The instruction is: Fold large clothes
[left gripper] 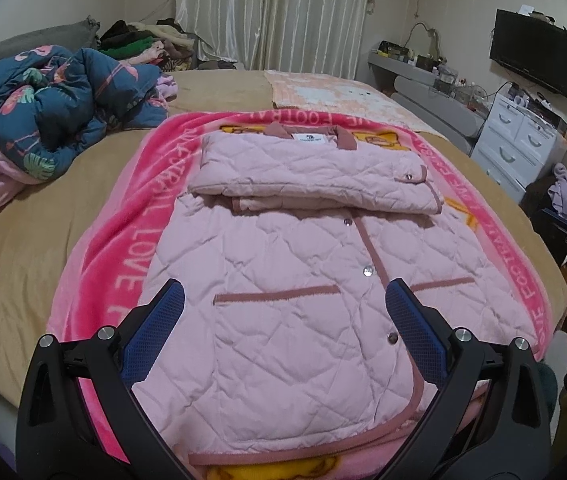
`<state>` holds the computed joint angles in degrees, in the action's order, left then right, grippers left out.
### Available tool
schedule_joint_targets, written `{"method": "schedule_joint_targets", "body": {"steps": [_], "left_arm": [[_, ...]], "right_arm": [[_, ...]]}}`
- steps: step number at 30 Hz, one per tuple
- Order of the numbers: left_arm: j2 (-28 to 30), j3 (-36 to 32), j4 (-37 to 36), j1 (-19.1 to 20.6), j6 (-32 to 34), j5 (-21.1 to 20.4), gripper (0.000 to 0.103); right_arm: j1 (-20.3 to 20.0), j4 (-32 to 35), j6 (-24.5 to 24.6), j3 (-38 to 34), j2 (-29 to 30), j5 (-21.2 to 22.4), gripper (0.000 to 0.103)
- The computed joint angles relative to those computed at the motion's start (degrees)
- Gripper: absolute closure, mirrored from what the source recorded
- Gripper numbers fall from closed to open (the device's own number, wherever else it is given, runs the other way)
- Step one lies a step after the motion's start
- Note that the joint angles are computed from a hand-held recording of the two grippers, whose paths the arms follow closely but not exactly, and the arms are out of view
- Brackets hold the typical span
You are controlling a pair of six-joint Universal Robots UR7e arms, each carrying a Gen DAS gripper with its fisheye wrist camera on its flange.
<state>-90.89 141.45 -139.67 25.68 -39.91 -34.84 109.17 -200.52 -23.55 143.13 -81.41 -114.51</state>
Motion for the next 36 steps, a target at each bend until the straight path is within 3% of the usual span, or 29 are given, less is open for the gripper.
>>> {"method": "schedule_joint_targets", "body": {"steps": [16, 36], "left_arm": [[-1.38, 3.17, 5.93, -0.17, -4.96, -0.11, 0.008], [-3.45, 5.46, 10.95, 4.73, -8.74, -0.60, 0.008]], "right_arm": [[-5.18, -2.07, -1.58, 5.53, -2.46, -1.33, 0.004], [-15.93, -1.62, -3.94, 10.67, -7.23, -2.68, 0.004]]}}
